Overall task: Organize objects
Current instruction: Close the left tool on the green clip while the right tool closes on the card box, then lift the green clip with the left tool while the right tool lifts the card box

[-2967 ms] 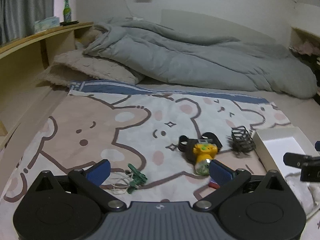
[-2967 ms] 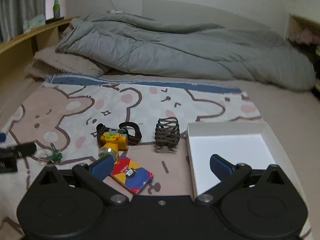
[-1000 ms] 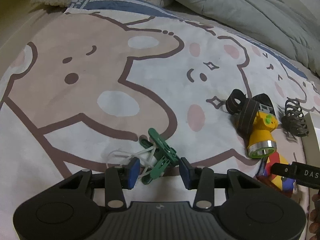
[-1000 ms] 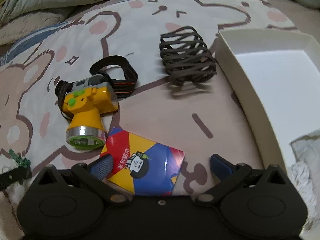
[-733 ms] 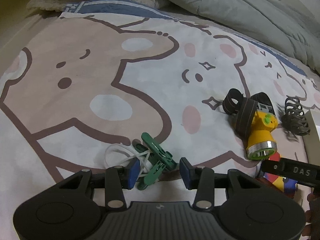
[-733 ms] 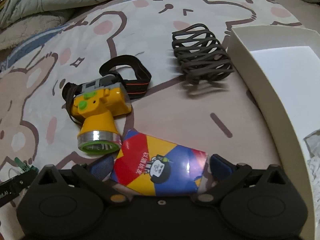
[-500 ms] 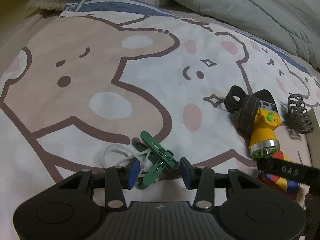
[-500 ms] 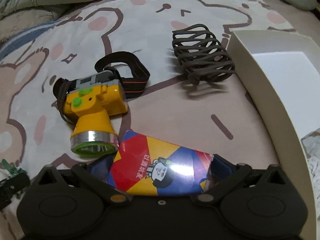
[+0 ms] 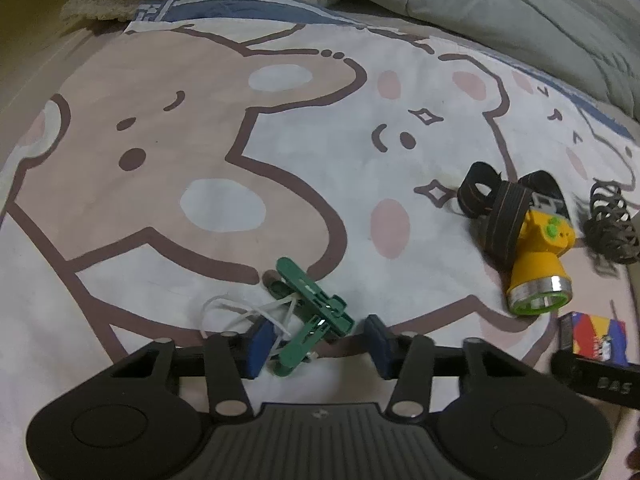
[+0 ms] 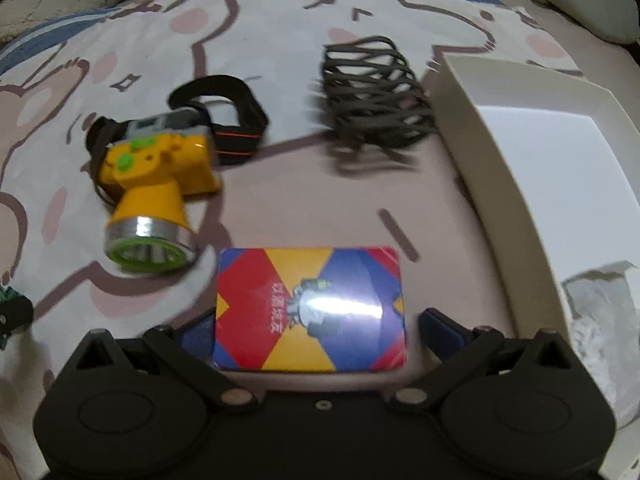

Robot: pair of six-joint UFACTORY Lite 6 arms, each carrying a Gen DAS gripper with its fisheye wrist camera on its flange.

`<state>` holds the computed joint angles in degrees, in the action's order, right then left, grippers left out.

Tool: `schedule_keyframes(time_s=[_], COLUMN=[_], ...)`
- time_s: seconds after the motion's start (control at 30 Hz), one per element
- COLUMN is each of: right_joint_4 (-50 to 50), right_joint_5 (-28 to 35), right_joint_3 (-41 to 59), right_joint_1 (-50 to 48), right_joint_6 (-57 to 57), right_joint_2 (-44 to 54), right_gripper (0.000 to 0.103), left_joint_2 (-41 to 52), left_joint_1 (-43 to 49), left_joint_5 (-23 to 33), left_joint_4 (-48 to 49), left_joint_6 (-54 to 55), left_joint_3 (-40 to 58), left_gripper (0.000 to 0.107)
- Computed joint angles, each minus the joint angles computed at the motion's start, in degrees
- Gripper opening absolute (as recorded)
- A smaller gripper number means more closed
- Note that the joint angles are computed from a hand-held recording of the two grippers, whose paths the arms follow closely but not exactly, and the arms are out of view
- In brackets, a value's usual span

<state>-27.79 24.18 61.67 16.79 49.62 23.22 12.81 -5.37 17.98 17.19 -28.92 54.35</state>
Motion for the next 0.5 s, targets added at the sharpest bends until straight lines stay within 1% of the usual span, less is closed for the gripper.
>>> schedule_keyframes(time_s=[0.03,0.07,0.13,0.17,0.2,0.23,0.37,0.5], right_joint_4=[1.65,4.35,11.69,14.62,17.3,18.13,21.32,23.01], right_joint_5=[-0.63,-1.62,-2.9,-3.21,-3.56,-3.65,-4.13,-4.77], right_joint_3=[-0.61,-1.19,-1.9,-2.15,-2.26,-2.36,-3.44,-5.57], right_joint_1=[-0.85,-1.89,-4.01,-4.7,-5.29,-5.42,-6.1,-6.76], right_joint_6=[-2.22,-5.76,-15.3,-19.52,-23.91,-26.34,-32.47,-36.18], right_joint_2=[-0.46,-0.9,-1.52,-1.87,-2.23,-2.7,-3.85,-6.73], right_gripper=[0.103,0.103,0.101,0.095,0.09,0.09,0.09,0.09], left_joint_2=[0.01,-0.02,-0.37,-0.55,-0.73,-0.98,-2.49,-5.31], left_joint_1=[-0.11,0.05,0.09,-0.04,-0.13,-0.19,-0.53,-0.67], left_joint_5=[0.21,0.11,0.01,0.1,0.14,0.16,0.28,0.22], left_joint_4=[1.01,-0.03,-0.37,0.07,0.32,0.3,0.14,-0.67], left_joint_6=[-0.67,0.59,1.07,0.7,0.55,0.55,0.56,1.4], left_joint_3=[0.08,0.13,0.1,0.11,0.09,0.03,-0.48,-1.33], left_gripper=[0.042,0.041,0.036,0.036,0.035,0.034,0.034,0.034])
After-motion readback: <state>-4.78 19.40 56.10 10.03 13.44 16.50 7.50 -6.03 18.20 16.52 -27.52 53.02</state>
